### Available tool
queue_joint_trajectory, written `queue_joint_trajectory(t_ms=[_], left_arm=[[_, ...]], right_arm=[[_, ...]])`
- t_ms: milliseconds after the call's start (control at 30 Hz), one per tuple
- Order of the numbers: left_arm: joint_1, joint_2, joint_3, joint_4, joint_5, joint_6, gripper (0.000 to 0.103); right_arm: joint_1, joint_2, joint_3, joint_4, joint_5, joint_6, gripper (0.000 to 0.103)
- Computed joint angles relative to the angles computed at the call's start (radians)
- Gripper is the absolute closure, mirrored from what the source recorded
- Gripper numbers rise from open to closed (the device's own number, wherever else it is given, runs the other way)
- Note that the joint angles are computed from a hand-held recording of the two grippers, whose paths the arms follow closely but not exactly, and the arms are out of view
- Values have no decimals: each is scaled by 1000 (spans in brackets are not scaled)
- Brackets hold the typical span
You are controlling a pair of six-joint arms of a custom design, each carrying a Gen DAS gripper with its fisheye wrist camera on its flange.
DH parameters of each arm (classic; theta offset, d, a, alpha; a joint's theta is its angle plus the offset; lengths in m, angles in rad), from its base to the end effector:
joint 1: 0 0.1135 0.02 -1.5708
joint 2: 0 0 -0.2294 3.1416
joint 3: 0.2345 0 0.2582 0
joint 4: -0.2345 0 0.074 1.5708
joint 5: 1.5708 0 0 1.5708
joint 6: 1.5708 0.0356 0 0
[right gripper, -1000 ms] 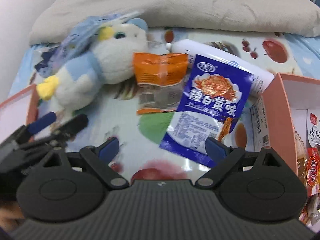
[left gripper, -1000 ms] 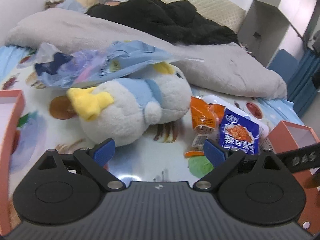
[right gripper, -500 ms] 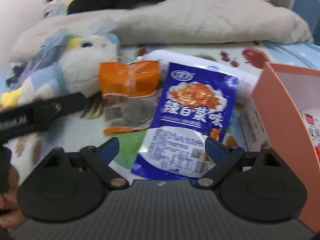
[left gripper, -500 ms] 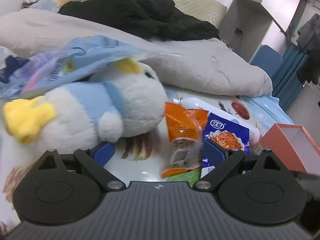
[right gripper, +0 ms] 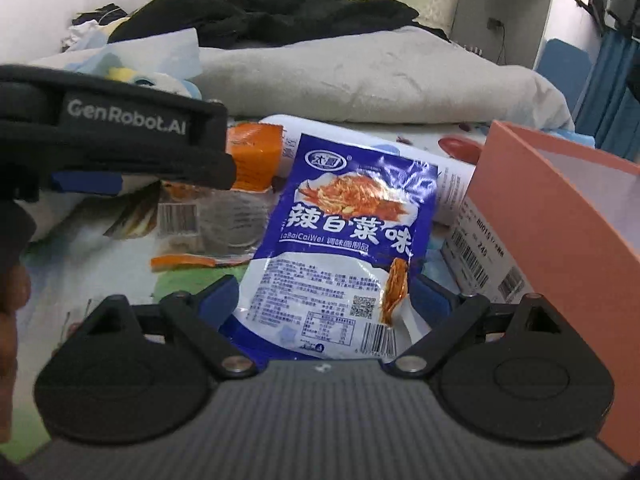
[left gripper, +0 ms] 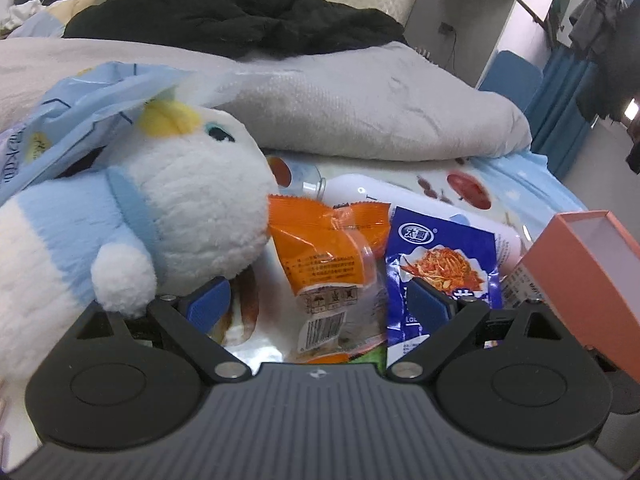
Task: Organize snacks
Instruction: 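Grasp the orange packet with the left tool while the right tool grasps the blue spicy-cabbage bag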
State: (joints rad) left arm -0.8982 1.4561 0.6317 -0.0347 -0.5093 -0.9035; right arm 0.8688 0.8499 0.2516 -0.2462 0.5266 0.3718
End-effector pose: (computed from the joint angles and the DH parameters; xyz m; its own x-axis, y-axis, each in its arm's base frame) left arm 0.1861 -0.2058 0.1182 -0.6726 -0.2563 -0.6942 -0.0707 0.9561 -0.2845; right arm 0.1296 0.1255 0.1156 -0.6113 -0.2364 -0.7552 -0.2388 0.9650 -0.1088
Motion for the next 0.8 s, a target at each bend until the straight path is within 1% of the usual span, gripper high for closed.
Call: queue_joint_trajectory(t_ms=[33, 100, 167, 233, 300, 333, 400, 433, 467, 500, 533, 567, 600, 667, 733, 800], left_arm=[[7, 16, 5, 10, 3, 4, 7], [17, 43, 13, 35, 10, 16, 7], [23, 77, 28, 54, 14, 25, 7], [35, 104, 36, 78, 35, 37, 7], [49, 139, 49, 107, 58, 37, 10], [54, 159, 62, 108, 61, 34, 12], [63, 185, 79, 113, 74, 36, 23], [65, 198, 87, 122, 76, 39, 26], [65, 210, 96, 126, 75, 43, 34], [67, 221, 105, 127, 77, 44, 40], [64, 223, 105, 132, 74, 42, 43], [59, 225, 108, 129, 67, 40, 45], [54, 225, 110, 124, 57, 40, 48], [39, 221, 111, 112, 36, 41, 51], [25, 207, 109, 95, 24, 31, 52], [0, 186, 108, 56, -5, 10, 52]], right_arm=[[1, 13, -8, 33, 23, -18, 9], [-7, 22, -23, 75, 32, -53, 9], [-48, 73, -17, 114, -7, -79, 8], [-80, 92, -17, 147, -33, -86, 7], [-110, 130, -1, 167, -58, -95, 6], [-116, 141, 4, 167, -67, -93, 2], [-187, 155, 5, 182, -166, -92, 1], [-228, 141, -3, 182, -219, -93, 1], [-253, 140, -5, 187, -259, -95, 1], [-281, 135, -10, 193, -296, -105, 0], [-286, 127, -13, 190, -308, -108, 1], [-293, 117, -16, 186, -319, -115, 2], [-297, 100, -22, 183, -327, -126, 6], [-295, 49, -42, 173, -342, -148, 25], [-279, 5, -45, 133, -332, -150, 29], [-291, -38, -48, 93, -356, -151, 32]])
